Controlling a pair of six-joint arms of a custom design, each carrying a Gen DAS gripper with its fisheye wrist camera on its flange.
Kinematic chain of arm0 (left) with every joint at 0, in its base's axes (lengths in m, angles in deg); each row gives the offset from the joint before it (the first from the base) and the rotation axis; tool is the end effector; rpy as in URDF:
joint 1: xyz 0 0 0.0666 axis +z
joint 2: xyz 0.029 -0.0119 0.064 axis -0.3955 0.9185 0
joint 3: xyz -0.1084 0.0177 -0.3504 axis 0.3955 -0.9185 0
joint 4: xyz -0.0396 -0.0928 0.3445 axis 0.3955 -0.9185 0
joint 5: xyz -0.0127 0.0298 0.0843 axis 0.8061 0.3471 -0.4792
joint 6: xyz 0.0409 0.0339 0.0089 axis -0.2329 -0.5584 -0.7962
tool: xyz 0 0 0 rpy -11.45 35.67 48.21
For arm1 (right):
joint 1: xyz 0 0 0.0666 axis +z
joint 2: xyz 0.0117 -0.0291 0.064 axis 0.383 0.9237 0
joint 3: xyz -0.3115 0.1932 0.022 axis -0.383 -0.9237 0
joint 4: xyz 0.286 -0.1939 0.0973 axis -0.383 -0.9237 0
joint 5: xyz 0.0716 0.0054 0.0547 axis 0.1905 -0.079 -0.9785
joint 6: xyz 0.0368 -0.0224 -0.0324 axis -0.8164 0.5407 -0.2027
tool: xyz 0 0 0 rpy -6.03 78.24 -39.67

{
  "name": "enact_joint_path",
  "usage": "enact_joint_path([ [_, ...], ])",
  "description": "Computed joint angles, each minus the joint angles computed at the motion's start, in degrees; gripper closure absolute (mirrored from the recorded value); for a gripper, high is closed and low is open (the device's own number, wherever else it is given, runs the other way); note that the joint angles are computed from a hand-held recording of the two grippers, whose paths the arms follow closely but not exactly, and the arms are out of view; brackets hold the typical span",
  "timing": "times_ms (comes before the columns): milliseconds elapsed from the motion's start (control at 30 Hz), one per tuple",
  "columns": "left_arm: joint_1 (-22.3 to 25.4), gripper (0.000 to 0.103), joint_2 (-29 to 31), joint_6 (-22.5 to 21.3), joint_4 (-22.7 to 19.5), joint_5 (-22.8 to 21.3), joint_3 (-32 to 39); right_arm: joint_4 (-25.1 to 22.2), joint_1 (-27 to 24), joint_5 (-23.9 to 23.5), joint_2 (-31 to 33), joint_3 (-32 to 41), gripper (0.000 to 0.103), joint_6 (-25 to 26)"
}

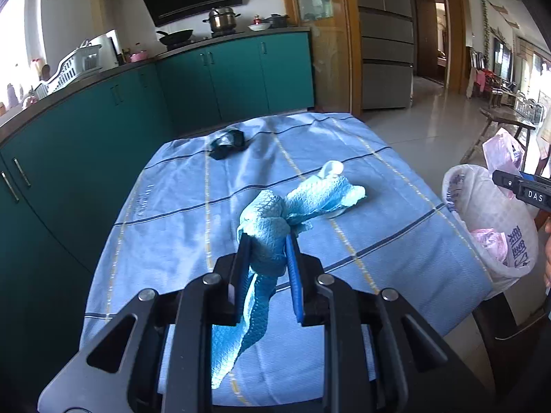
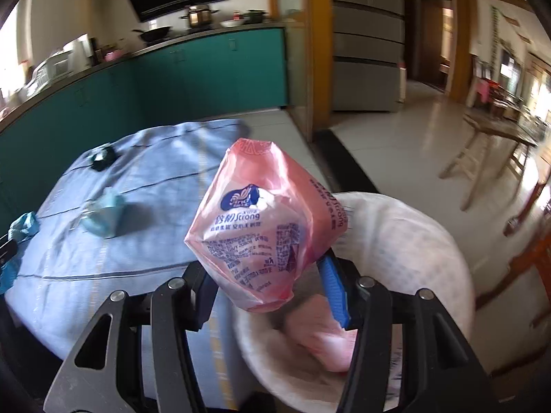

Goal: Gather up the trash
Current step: 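Carry the Vinda pack and blue cloth over the bin and open both grippers, then move both grippers back over the table and grasp the face mask with the right gripper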

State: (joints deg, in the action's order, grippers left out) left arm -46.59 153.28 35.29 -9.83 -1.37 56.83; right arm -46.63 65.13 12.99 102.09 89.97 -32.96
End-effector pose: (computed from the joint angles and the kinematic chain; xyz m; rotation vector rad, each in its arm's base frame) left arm 0.3481 -0.1333 0.4442 -0.0176 2.2647 0.2070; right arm 0.4098 0.3570 0.4259 -0.0734 2.3050 0.1439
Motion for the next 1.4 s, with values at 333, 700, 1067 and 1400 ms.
enact_joint_path([
  [333,-6.1,0.081,6.2,-1.1,0.3,3.0,4.8,-2.7,-4.9,0.7,-4.5,-10.0,0.050,-6.6],
  [700,-12.6,0.081,16.3,-5.1,1.8,7.4,13.7,6.2,-8.3,-1.9,-12.9,-21.4,0.027,-9.0],
  [1067,-16.6,0.079,28.6,-8.4,1.6,16.3,25.1,4.7,-10.6,2.2,-19.1,-26.7,0.022,-11.7],
  [1400,-14.5,0.020,24.9,-13.0,8.7,4.9,19.7,3.3,-10.9,2.5,-17.7,-25.8,0.018,-12.4],
])
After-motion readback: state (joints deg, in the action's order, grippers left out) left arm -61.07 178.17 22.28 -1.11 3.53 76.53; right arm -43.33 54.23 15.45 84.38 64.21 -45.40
